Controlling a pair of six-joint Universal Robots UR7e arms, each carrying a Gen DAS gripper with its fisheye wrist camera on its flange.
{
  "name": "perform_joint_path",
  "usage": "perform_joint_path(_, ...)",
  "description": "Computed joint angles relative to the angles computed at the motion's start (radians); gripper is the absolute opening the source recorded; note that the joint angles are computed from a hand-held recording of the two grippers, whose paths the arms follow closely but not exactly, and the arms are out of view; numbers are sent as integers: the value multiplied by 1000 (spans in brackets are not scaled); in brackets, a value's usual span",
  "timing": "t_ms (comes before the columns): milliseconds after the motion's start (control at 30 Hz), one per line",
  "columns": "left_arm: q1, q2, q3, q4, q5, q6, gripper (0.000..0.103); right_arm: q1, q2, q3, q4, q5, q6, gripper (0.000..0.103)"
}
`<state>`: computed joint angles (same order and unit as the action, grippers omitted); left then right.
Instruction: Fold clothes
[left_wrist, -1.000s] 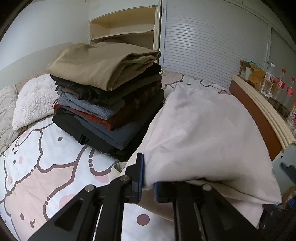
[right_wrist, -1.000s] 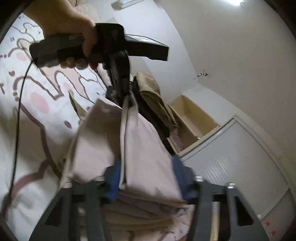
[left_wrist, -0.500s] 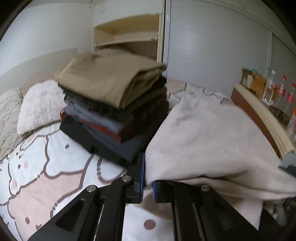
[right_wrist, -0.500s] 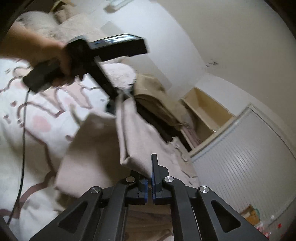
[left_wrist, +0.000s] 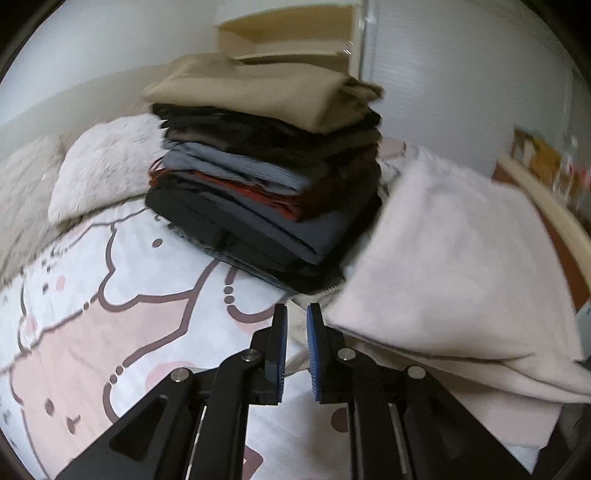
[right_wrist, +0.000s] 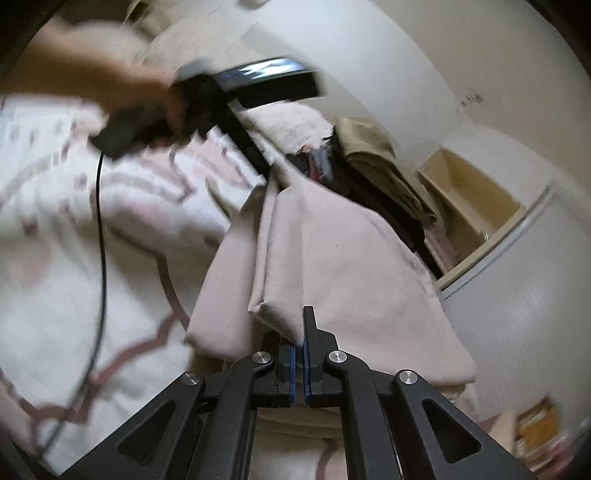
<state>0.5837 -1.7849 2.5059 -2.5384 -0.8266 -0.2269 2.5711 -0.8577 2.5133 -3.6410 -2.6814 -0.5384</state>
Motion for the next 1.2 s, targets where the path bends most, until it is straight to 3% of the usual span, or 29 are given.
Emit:
perform_joint_path(167, -1, -30, -10, -4, -12, 0, 13, 18, -115, -3, 152, 101, 142, 3)
perform_joint_path(300, -28, -45, -24, 13, 14, -13, 13, 37, -81, 2, 219, 100, 159, 3)
perform_joint_path(400, -62, -53, -33, 16, 29, -5, 13, 19, 2, 13, 145, 66, 134, 3)
perform_joint_path(500, -108, -36, -40, 3, -15, 33, 18, 35, 58, 15, 80, 32, 107, 9)
perform_joint_path(533, -123, -20, -44, 3, -32, 45, 26, 31, 53, 18, 80, 46, 100, 30)
perform_joint_path(567, -141, -1, -44, 1, -43, 54, 35, 42, 30, 23, 121, 62, 135, 66)
perform_joint_path(600, -152, 17, -42, -10, -55, 62, 38, 53, 12, 30, 137, 73, 159, 82)
perform_joint_path(633, -160, 43, -41, -24, -77, 67, 39, 73, -19, 43, 160, 99, 185, 87)
perform_joint_path(833, -141, 204, -75, 11, -87, -7, 39, 77, -370, 58, 461, 287, 452, 86)
perform_joint_path(967, -124, 216, -43, -32, -79, -69, 44, -67, -563, -5, 515, 323, 537, 87)
perform_joint_path(1100, -179, 160, -17, -39, -106, -53, 46, -201, -548, -153, 542, 255, 527, 85)
perform_joint_path(1200, -244, 134, 10, -36, -131, -19, 53, -308, -484, -273, 666, 288, 523, 56)
